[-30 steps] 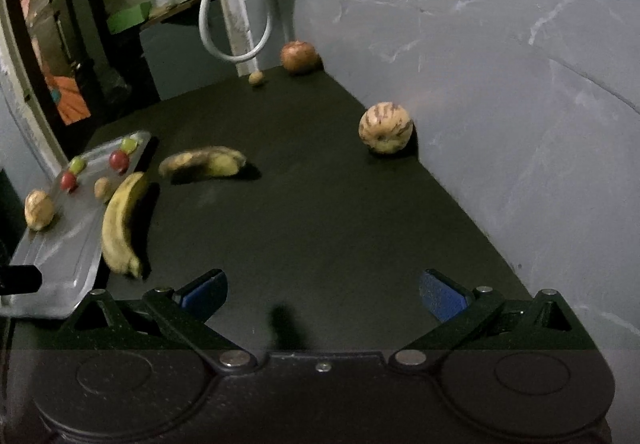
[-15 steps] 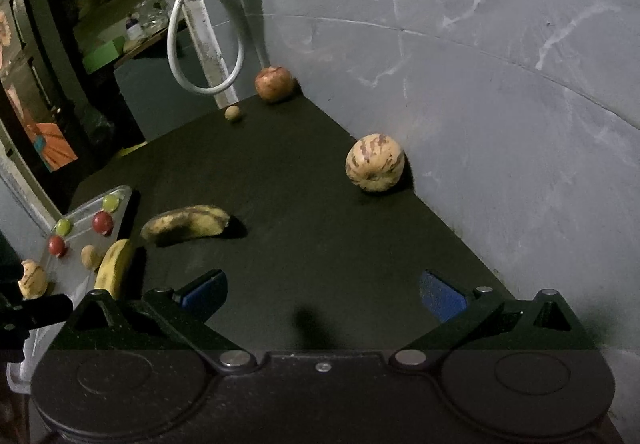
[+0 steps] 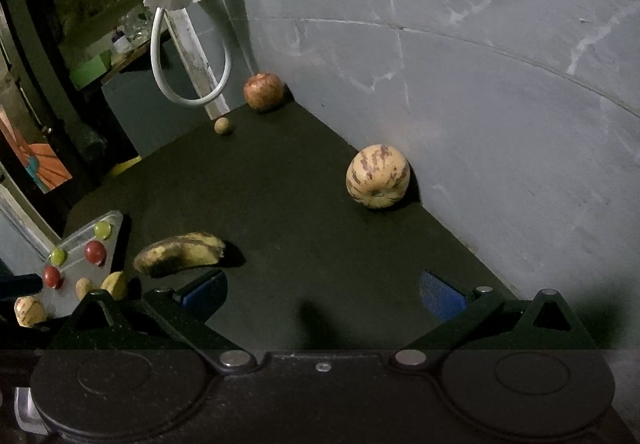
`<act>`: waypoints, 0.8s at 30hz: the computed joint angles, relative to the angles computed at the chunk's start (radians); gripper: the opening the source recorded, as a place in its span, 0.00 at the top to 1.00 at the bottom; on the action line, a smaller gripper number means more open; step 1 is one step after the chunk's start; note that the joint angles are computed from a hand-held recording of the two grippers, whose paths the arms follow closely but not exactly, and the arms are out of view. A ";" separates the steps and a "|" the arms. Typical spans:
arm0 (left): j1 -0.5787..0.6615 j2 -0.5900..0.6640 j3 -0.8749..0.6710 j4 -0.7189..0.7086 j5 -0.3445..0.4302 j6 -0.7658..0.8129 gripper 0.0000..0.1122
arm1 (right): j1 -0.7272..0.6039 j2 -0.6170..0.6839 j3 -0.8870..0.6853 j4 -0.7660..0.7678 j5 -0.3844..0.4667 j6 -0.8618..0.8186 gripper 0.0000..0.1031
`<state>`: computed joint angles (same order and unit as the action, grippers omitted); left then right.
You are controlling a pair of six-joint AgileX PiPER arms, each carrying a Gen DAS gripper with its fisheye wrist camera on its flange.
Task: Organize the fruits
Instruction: 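Withdraw both tools from the tray back toward the remaining fruits, then close the right gripper on the pepino melon by the wall while the left moves over the banana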
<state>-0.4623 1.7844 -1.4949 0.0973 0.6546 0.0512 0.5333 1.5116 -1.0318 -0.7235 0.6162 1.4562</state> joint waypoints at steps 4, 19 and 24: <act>-0.002 0.010 -0.009 0.000 0.006 -0.007 0.09 | -0.013 0.016 -0.006 0.011 -0.013 -0.009 0.01; -0.003 0.032 -0.020 0.011 0.012 -0.048 0.09 | -0.043 0.056 -0.030 0.046 -0.048 -0.055 0.01; -0.002 0.063 -0.060 0.006 0.021 -0.031 0.09 | -0.061 0.074 -0.042 0.051 -0.060 -0.065 0.01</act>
